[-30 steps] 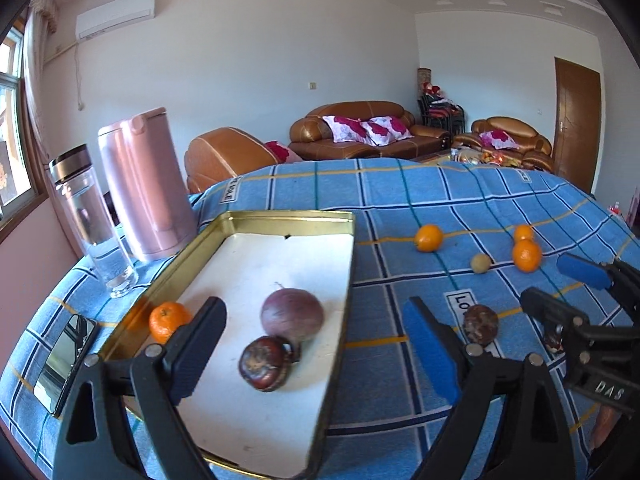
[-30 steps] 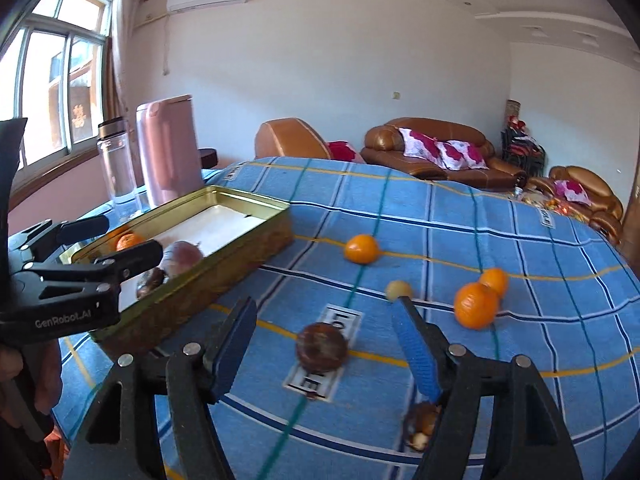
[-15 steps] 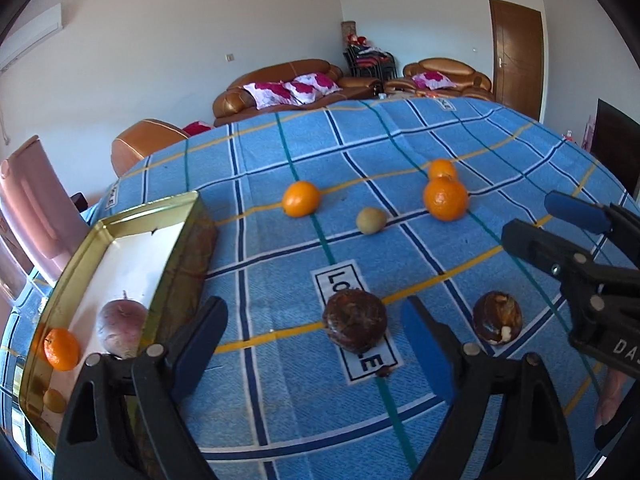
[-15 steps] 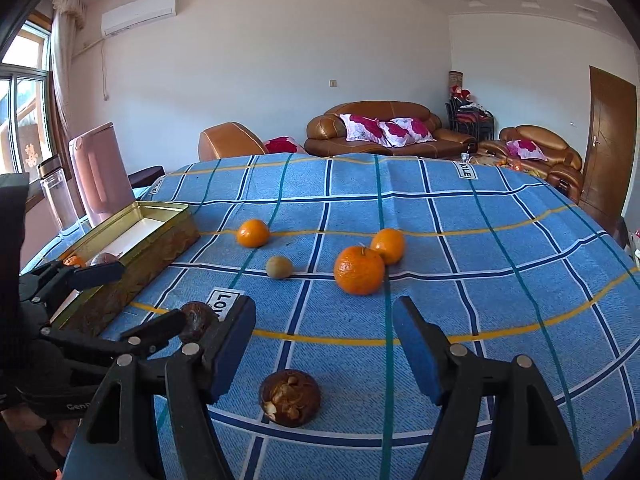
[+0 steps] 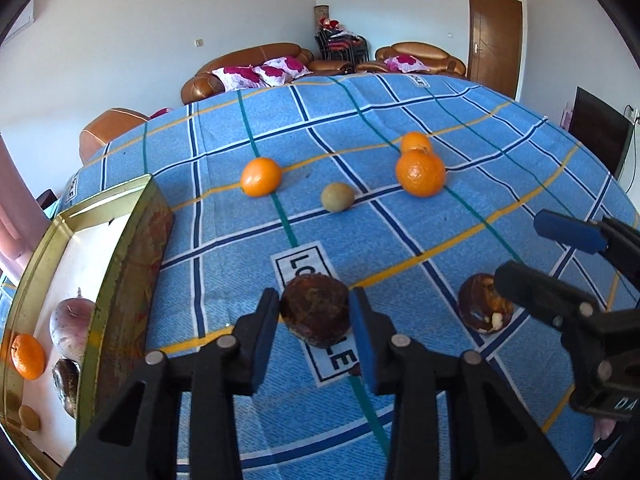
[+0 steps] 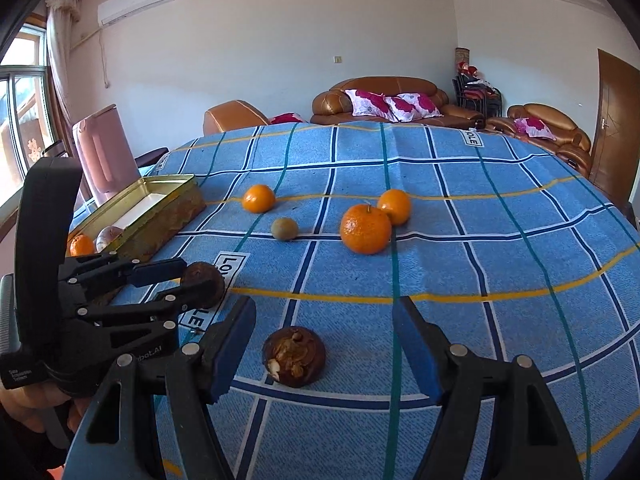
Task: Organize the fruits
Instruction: 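Grasp a dark brown fruit with left gripper while right gripper grasps split brown fruit, then carry the dark brown fruit with left gripper while right gripper carries split fruit to tray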
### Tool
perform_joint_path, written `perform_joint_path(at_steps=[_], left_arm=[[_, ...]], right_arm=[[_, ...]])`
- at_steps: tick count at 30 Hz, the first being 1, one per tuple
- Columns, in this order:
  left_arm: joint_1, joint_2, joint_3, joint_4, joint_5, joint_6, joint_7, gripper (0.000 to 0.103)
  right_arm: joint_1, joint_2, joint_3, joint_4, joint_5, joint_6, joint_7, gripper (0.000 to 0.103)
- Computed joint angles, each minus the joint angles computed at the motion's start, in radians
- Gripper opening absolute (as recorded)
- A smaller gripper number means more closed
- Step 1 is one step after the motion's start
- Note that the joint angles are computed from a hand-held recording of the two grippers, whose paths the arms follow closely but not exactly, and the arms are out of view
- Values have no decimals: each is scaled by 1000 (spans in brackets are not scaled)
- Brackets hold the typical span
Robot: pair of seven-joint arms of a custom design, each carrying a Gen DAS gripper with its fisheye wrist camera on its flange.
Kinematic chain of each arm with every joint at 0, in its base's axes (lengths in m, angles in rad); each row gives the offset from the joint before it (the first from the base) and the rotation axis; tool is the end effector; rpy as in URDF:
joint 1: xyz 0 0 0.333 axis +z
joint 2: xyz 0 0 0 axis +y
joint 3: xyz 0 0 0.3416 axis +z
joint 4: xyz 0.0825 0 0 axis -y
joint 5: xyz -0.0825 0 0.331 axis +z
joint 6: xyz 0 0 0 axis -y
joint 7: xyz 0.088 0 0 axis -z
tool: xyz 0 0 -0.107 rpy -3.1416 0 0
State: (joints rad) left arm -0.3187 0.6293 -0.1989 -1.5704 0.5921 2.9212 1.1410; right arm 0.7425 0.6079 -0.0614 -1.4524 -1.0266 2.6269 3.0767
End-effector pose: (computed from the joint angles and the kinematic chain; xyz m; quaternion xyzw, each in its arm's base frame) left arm 0.6211 -0.3527 0.4121 -0.4595 0.8066 -0.3008 0.2184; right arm 0.5390 0.4778 0.4301 -0.6290 0.6431 -0.2751 0.3392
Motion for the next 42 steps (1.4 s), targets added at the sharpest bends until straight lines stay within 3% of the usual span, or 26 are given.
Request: perform_joint_path(at_steps=[3,4,5,7,10,12,15,17,20,26,35,42], left_arm=[[-35,3,49,10,32,5,-45,53],[-26,13,34,25,22,-22,-32,58],[2,20,-3,30,-3,-32,-3,56],[26,24,-31,28,-26,-27,30,42],[20,19,-18,21,-27,-18,27,41],[27,19,-24,21,-41,-16,29,41],[26,16,-7,16,-47,-3,-3,41],[39,12,-11,5,-56,15,-15,41],[41,5,1,-8,-55,38,-48,41],[-11,-14,81,-31,21,84,-153,41],[7,-22,78,-46,59,124,-208,41],[-51,-41,172,-71,136,189,-322,41]], right_arm=[[-18,31,40,41,79,-33,-110,72],[-19,36,41,45,95,-35,-124,72],[-18,37,39,44,105,-31,-129,71],[-20,41,41,47,126,-26,-154,70],[-44,72,77,88,209,-48,-265,66],[-60,89,95,106,272,-45,-319,56],[-54,117,97,158,335,-100,-396,44],[-48,123,90,171,357,-104,-415,42],[-30,127,66,184,356,-101,-411,42],[-11,173,36,267,355,-118,-400,42],[35,197,-32,312,280,-62,-328,42],[60,191,-60,308,201,-50,-272,42]])
